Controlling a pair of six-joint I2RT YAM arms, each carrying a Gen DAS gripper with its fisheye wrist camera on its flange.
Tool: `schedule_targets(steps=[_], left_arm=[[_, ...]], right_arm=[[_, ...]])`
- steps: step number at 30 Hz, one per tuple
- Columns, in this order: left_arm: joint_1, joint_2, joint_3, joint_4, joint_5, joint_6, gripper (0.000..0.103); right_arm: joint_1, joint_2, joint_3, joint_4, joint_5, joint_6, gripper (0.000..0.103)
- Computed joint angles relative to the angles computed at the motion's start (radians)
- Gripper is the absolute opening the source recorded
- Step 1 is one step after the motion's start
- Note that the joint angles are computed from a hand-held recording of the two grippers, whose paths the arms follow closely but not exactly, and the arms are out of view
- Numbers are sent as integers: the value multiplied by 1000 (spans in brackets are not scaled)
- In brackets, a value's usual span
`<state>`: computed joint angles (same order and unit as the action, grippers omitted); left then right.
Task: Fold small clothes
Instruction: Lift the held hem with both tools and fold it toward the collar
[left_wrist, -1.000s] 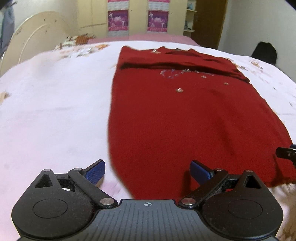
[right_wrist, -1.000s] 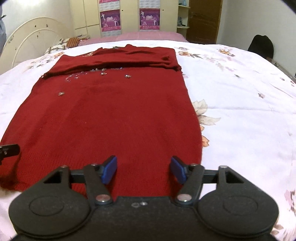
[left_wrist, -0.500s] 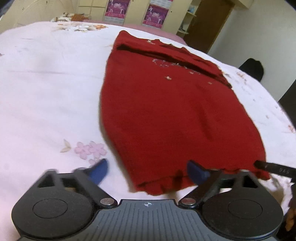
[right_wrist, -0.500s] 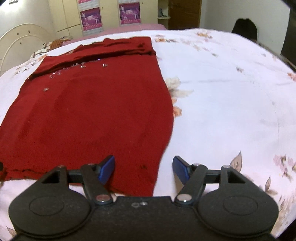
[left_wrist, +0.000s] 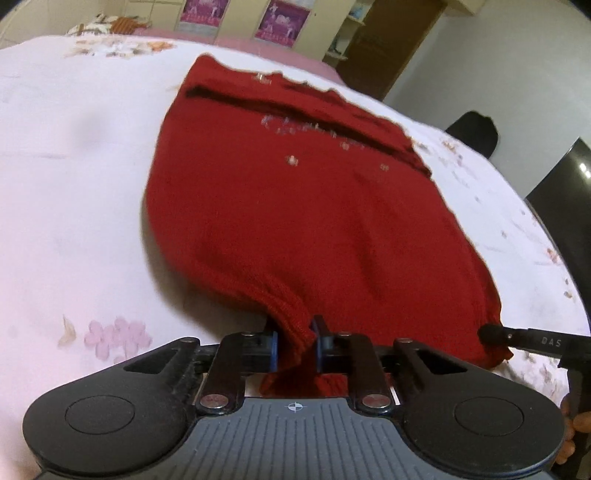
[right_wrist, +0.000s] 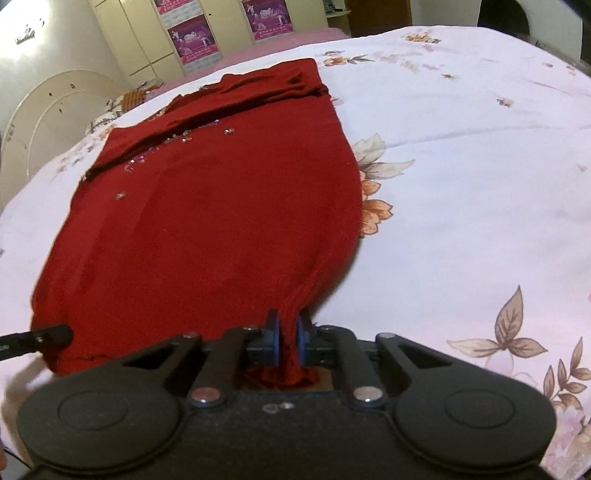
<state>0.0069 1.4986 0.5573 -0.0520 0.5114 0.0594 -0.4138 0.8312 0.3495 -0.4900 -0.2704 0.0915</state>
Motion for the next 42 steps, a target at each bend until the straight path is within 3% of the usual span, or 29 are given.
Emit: schedule_targets(steps=[3,6,8,13,18,23,26,28,30,32,33,34,36,38,40,42], left_arm=[[-11,-29,19,35,1,-9,18],[-16,-27,71,80,2,-46,5],[-31,9,125,117,-14,-82,5],[-80,199,334,164,-69,-145,5],[-116,418,594,149,-115,-211,5],[-149,684,963,12,-178,-226,5],[-150,835,1236,-194,-205,-153,5],[-142,870,1328,-309,-206,-102,5],[-123,855,1321,-368,-167,-51,6],[-110,852,1322,-441,-142,-4,23],[-104,849,1313,-466,-131,10,58],[-100,834,1272,-447,-129,10,83],[-93,761,1131,-359,-121,13,88],[-91,744,1096,-381,-101,23,88],[-88,713,1033,-375,-86,13,87],[-85,685,976,-358,-70,1,87]], right_arm=[[-54,-35,28,-12,-73,-12,8],[-55,-1,76,39,-103,3,8],[-41,55,115,106,-107,27,7],[-16,328,253,329,-117,75,7],[16,621,444,474,-112,96,6],[50,909,689,524,-95,135,6],[63,1047,825,507,-63,127,6],[70,1147,944,405,-52,92,6],[68,1173,956,378,-67,94,10],[62,1172,941,366,-85,74,23],[57,1163,920,375,-87,83,28],[47,1158,911,376,-106,88,29],[38,1146,895,372,-107,87,30],[31,1137,887,368,-104,77,31],[28,1118,861,386,-95,75,49],[31,1094,827,410,-86,58,58]])
